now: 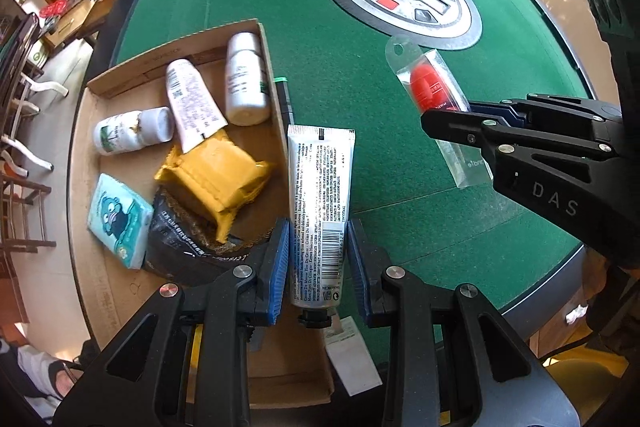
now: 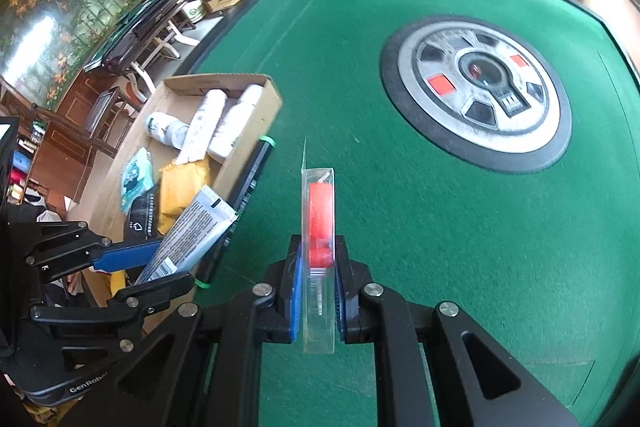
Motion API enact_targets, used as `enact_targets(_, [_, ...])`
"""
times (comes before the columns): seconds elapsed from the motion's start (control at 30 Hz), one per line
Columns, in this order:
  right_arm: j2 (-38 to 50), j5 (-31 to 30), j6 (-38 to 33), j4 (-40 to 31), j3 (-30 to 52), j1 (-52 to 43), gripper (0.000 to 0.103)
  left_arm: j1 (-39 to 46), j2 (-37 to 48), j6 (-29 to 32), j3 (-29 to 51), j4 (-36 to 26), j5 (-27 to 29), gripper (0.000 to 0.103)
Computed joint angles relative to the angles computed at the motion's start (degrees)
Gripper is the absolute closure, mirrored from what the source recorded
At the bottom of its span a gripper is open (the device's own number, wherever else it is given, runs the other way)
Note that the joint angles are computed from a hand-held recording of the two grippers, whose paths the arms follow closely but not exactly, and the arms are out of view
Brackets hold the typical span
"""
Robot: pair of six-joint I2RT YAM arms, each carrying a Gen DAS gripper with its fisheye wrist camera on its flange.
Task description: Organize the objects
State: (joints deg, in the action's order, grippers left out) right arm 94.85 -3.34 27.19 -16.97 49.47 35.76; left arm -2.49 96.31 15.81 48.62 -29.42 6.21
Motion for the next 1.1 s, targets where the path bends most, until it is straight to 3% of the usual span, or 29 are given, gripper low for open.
enact_targets(0.33, [2.2, -0.2, -0.9, -0.9, 5.0, 4.2, 0.092, 12.2, -4.8, 4.1, -3.6, -3.6, 1.9, 0.075])
enact_targets(0.6, [5.8, -4.9, -0.1, -0.6, 7.0, 6.5, 0.092, 22.0, -0.6, 6.0, -3.9, -2.9, 1.5, 0.075])
enact_targets(0.9, [14.7, -14.8, 0.6, -1.5, 15.3, 11.0, 0.092, 20.9, 8.2, 2.8, 3.8, -0.2, 0.4, 0.075])
enact_targets(1.1, [21.8, -15.1, 1.3, -2.5, 21.0, 12.5, 0.092, 19.4, 12.1, 1.2, 6.6, 1.5, -1.4, 0.075])
